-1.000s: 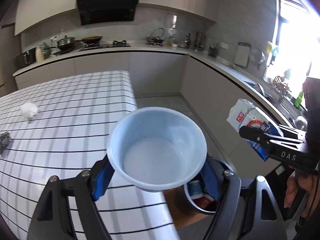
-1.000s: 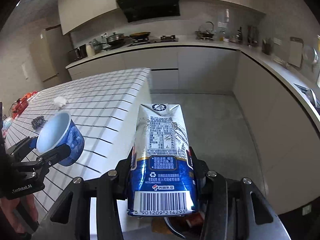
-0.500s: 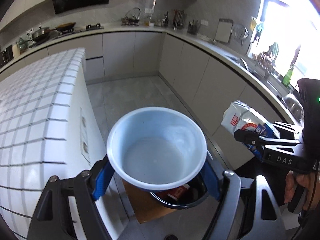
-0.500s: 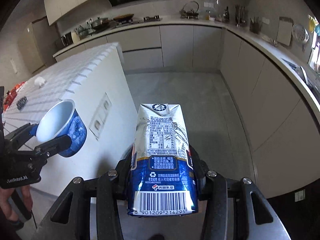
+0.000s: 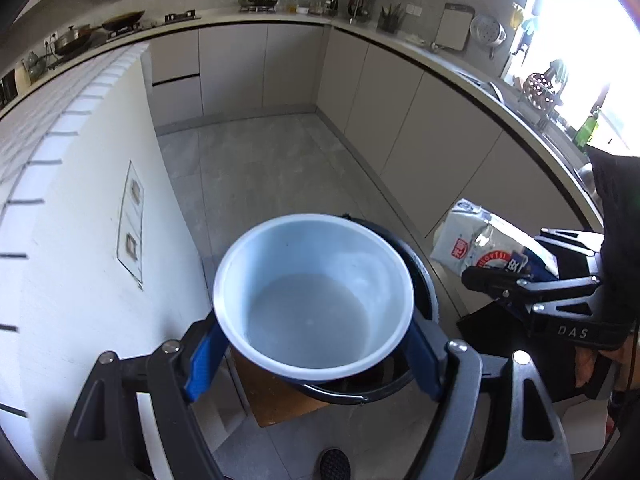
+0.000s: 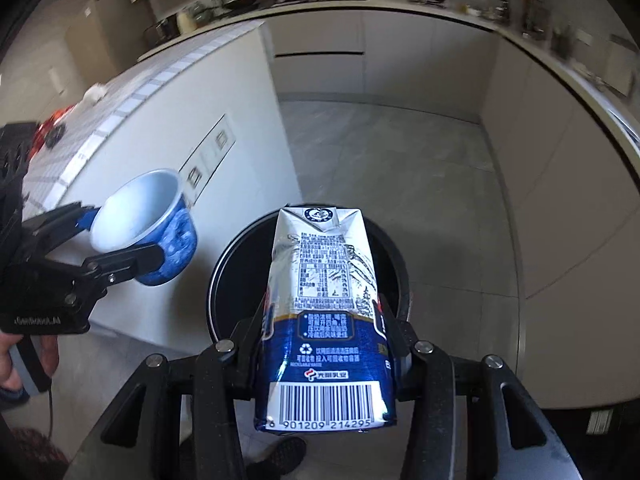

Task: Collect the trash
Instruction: 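Open both tools to drop the carton and bowl into the bucket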

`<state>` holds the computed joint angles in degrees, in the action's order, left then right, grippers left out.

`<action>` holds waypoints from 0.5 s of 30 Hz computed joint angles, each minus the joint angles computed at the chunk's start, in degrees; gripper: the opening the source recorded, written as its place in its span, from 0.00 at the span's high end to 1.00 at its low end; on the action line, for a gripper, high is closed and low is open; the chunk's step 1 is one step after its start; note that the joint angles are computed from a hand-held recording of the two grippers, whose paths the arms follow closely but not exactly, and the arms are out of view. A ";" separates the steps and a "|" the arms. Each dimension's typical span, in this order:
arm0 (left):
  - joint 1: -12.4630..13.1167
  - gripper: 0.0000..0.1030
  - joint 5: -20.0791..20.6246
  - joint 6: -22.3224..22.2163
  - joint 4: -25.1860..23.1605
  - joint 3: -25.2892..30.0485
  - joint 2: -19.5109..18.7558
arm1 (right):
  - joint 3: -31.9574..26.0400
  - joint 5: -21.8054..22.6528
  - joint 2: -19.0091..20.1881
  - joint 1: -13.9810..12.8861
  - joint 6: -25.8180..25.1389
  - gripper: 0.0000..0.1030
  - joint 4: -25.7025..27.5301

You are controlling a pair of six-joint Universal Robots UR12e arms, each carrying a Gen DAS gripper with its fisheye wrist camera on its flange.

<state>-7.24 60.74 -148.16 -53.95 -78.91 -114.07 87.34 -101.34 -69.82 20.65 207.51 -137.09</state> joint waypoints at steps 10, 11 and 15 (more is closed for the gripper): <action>-0.43 0.19 -4.35 -0.17 -1.42 0.68 -2.37 | -0.17 8.29 1.96 -2.38 -19.39 0.50 1.20; -0.56 0.06 -3.33 -0.32 -1.82 0.87 -2.86 | 0.55 7.79 2.38 -2.46 -23.69 0.17 -0.65; -0.75 0.03 0.31 -0.20 -2.35 0.40 -3.18 | 1.64 0.57 3.81 -1.84 -31.01 0.00 -1.70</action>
